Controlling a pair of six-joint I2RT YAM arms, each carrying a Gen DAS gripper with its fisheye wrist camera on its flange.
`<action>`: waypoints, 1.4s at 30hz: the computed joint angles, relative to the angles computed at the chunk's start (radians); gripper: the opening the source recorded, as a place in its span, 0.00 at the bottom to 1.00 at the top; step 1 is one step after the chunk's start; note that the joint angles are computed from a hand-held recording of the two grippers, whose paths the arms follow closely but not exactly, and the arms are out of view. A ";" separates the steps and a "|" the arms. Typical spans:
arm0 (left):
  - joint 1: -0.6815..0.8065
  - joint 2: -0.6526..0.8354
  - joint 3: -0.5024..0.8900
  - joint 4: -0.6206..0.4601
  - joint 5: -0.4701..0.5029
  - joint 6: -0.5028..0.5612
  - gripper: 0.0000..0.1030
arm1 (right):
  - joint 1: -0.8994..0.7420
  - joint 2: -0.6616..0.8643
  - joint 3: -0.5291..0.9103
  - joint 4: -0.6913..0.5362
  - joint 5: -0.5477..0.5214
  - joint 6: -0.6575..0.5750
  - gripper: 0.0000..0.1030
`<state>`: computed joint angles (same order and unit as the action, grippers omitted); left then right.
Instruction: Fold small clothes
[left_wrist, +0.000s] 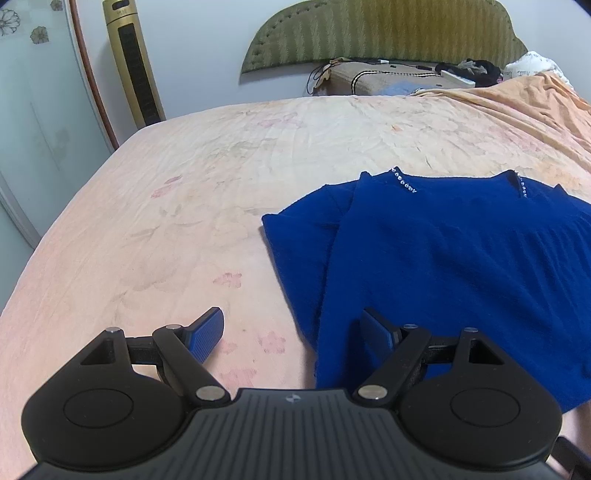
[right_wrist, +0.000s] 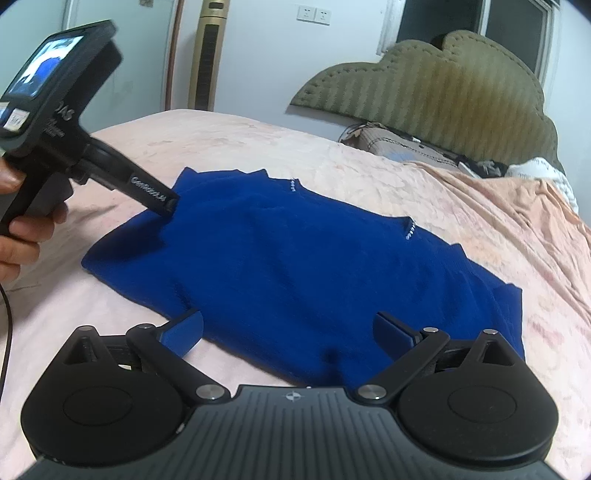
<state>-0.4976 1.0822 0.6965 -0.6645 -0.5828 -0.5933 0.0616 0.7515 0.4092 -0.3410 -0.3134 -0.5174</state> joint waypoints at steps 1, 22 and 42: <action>0.020 -0.006 -0.005 0.016 0.011 0.027 0.79 | 0.018 -0.006 -0.005 0.005 0.013 0.003 0.97; 0.685 0.253 0.046 0.352 0.991 0.246 0.79 | 0.833 0.145 -0.251 0.562 0.745 -0.065 0.94; 0.477 0.389 0.211 0.367 0.698 0.157 0.10 | 0.794 0.348 -0.199 0.747 0.604 -0.102 0.05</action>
